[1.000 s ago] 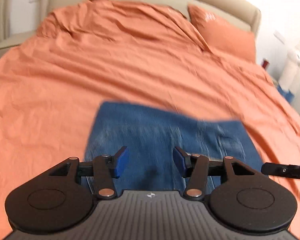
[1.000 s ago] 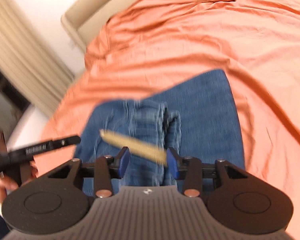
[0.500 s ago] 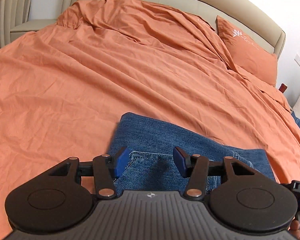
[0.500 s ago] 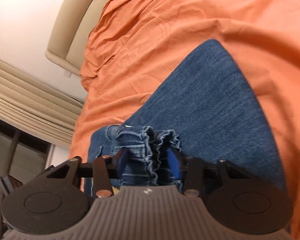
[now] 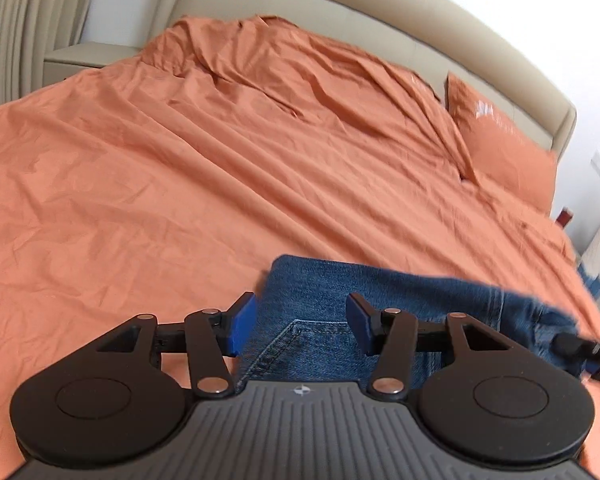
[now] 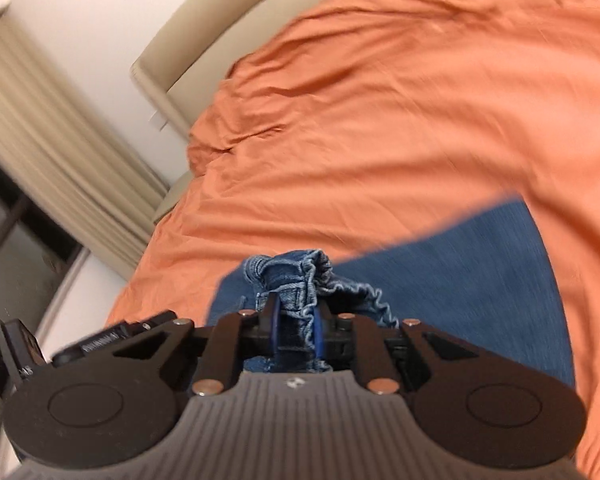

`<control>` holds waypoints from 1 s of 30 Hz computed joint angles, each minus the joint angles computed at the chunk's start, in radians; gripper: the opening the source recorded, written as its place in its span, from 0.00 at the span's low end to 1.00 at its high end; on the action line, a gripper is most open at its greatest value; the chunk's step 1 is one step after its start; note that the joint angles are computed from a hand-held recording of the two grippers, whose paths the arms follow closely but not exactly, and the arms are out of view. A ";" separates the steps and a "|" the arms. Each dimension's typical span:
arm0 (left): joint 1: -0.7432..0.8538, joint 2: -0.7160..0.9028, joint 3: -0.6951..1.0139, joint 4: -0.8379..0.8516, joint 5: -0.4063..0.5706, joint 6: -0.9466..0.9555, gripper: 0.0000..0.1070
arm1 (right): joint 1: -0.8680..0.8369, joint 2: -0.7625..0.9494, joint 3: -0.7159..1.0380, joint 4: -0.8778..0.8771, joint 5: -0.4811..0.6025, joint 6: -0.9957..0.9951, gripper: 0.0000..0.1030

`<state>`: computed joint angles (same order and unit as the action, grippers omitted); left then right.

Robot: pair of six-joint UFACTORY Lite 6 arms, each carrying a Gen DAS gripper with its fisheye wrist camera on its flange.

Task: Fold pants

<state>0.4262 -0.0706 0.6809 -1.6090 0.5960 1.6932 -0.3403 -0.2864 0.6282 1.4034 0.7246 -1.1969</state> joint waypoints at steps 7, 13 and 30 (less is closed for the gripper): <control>0.080 0.035 0.023 0.022 0.122 0.008 0.56 | 0.160 -0.010 0.350 -0.424 -0.064 0.456 0.10; 0.027 0.008 -0.013 -0.016 0.094 0.106 0.51 | -0.033 0.039 0.302 -0.449 -0.069 0.380 0.10; -0.309 0.115 -0.072 -0.360 -0.249 0.542 0.48 | -0.220 0.557 0.212 0.141 -0.228 -0.316 0.12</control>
